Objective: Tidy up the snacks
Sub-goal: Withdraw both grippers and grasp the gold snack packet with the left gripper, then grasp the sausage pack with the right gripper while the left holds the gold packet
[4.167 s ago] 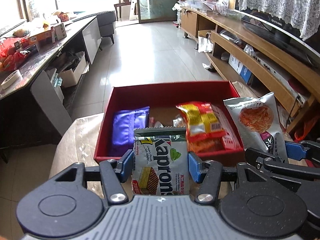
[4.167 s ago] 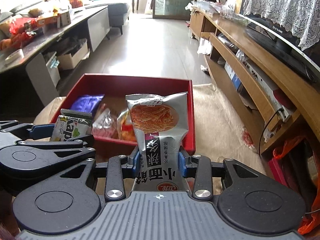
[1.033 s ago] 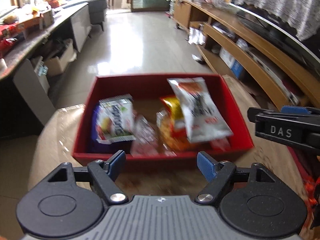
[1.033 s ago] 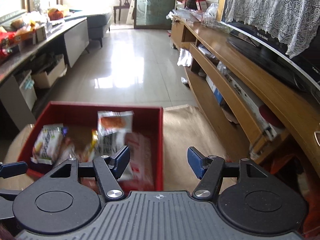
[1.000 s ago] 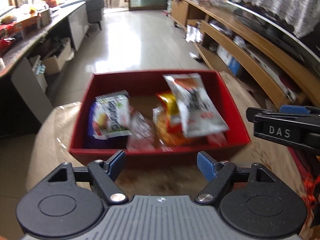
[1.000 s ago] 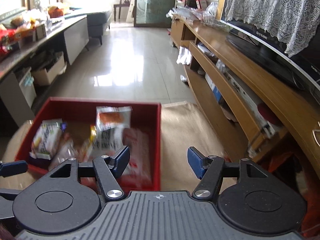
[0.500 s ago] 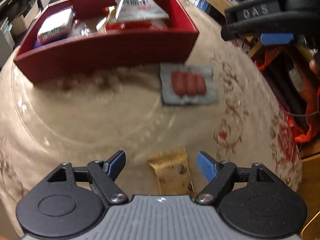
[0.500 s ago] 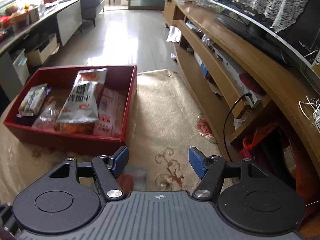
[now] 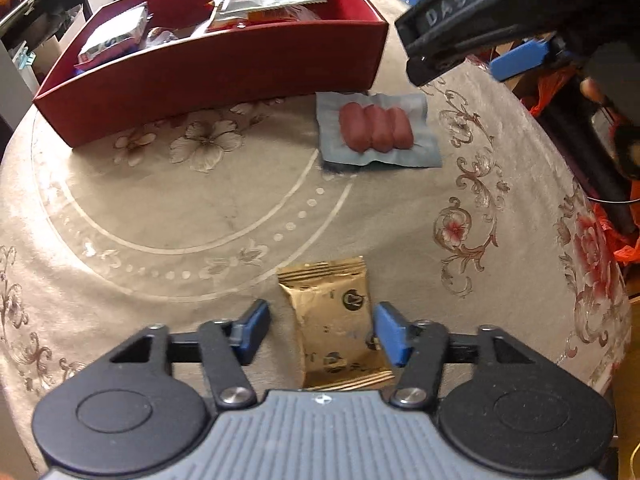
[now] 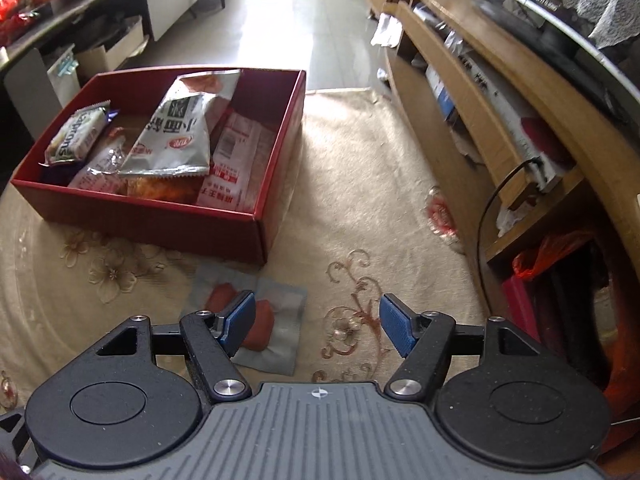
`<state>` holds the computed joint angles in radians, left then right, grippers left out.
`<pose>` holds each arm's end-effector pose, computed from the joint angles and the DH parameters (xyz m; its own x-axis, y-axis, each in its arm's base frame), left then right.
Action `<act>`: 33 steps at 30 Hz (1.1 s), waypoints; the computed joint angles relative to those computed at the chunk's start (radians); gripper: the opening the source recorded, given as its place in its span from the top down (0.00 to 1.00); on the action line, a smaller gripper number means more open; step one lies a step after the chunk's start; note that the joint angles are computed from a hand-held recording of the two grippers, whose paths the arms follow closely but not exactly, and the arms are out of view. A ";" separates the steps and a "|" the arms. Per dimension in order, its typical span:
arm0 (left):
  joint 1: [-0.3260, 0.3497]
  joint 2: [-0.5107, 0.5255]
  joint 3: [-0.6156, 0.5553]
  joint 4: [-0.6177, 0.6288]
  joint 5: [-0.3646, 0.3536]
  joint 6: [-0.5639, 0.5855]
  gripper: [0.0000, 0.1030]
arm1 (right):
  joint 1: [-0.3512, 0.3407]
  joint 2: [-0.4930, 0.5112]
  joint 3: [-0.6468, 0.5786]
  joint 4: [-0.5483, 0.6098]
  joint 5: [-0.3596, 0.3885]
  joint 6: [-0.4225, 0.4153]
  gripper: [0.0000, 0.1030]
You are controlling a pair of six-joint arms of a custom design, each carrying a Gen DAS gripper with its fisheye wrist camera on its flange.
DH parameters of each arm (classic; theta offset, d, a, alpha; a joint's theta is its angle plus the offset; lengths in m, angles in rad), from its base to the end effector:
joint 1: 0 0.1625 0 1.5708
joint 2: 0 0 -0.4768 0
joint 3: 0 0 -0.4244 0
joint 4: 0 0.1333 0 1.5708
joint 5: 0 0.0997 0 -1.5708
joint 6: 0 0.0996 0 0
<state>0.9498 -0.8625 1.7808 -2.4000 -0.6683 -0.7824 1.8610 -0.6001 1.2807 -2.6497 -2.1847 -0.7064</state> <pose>-0.2130 -0.6612 0.1171 -0.7372 -0.2751 -0.6172 0.0844 0.8687 -0.4880 0.3151 -0.7897 0.1283 -0.4732 -0.5883 0.6557 -0.7505 0.6590 0.0496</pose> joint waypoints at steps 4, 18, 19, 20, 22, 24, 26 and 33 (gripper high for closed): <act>0.005 -0.033 0.036 -0.025 -0.011 0.015 0.61 | 0.000 0.032 -0.030 0.004 0.012 -0.028 0.27; 0.017 -0.088 0.088 -0.053 -0.043 0.031 0.62 | 0.002 0.078 -0.071 0.161 0.001 -0.061 0.27; 0.018 -0.091 0.090 -0.055 -0.047 0.033 0.62 | 0.002 0.072 -0.073 0.193 0.003 -0.031 0.27; 0.019 -0.094 0.090 -0.056 -0.050 0.032 0.62 | 0.001 0.063 -0.080 0.255 0.018 0.014 0.27; 0.024 -0.097 0.087 -0.052 -0.052 0.030 0.62 | -0.005 0.035 -0.085 0.390 0.074 0.079 0.26; 0.025 -0.103 0.088 -0.033 -0.044 0.018 0.62 | -0.008 0.005 -0.069 0.481 0.113 0.100 0.27; 0.025 -0.108 0.094 -0.033 -0.044 0.013 0.62 | -0.010 -0.023 -0.053 0.534 0.135 0.112 0.27; 0.029 -0.127 0.118 -0.048 -0.045 0.015 0.62 | -0.002 -0.061 0.005 0.414 0.093 0.067 0.22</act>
<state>0.9784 -0.9899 1.8989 -2.4479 -0.7134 -0.7671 1.8589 -0.6613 1.2854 -2.2355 -2.0915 -0.6391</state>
